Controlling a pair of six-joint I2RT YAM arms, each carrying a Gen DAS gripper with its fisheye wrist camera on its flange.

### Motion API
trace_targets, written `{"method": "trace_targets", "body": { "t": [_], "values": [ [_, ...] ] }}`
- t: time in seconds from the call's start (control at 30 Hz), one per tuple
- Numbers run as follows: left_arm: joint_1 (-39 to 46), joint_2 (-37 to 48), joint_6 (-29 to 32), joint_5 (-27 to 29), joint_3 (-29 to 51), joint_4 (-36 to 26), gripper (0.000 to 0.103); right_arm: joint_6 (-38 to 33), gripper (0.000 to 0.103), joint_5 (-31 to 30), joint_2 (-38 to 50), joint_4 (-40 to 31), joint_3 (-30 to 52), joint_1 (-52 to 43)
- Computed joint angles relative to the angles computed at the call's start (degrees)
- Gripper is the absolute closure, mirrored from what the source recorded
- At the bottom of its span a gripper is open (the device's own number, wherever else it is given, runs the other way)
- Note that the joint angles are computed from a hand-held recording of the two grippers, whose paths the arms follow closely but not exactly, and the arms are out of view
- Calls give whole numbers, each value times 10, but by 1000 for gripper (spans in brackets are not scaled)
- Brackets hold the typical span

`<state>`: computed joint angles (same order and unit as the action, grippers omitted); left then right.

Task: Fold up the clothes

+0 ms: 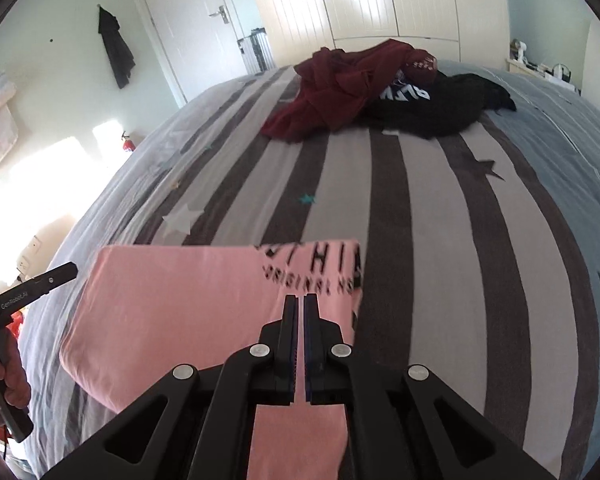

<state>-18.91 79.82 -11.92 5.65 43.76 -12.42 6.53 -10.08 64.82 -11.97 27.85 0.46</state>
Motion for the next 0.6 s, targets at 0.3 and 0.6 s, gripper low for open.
{"method": "trace_targets", "body": {
  "t": [0.3, 0.6],
  "values": [
    [-30, 129, 45, -42, 30, 43, 101, -15, 103, 28, 162, 107, 26, -8],
    [41, 137, 24, -44, 4, 55, 101, -33, 103, 20, 144, 123, -5, -55]
  ]
}}
